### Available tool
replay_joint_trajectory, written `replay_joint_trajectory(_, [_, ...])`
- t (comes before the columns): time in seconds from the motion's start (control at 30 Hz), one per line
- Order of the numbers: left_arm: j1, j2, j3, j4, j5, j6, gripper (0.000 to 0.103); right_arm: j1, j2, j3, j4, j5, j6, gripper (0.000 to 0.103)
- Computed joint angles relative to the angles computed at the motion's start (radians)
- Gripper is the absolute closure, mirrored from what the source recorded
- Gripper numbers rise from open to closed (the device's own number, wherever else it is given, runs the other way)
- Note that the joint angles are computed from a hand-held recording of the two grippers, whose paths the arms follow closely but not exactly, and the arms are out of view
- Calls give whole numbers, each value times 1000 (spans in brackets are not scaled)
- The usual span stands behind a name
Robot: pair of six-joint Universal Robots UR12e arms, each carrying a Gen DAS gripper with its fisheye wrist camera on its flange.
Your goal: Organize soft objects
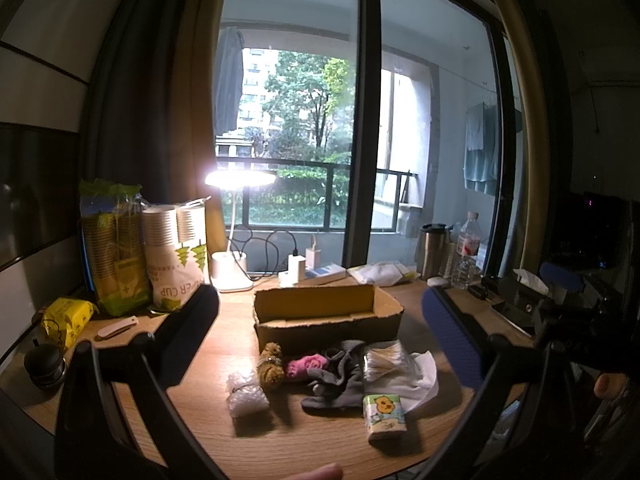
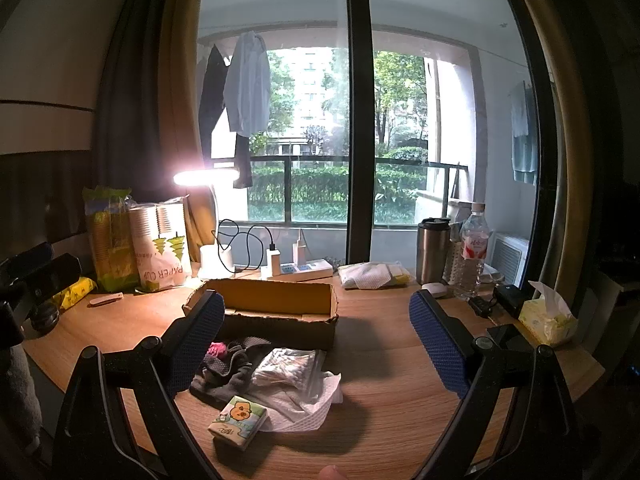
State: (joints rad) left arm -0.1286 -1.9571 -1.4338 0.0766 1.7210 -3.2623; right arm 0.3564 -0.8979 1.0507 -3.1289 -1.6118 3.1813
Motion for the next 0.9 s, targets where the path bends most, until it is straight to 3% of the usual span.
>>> replay_joint_trajectory(0.47, [8,2,-12,-9,10,-14,1,2,3,-7,24,10,-4,7])
replay_joint_trajectory(0.9, [28,-14,-36,-99,14,-53,1,15,50,-61,165,43,-44,7])
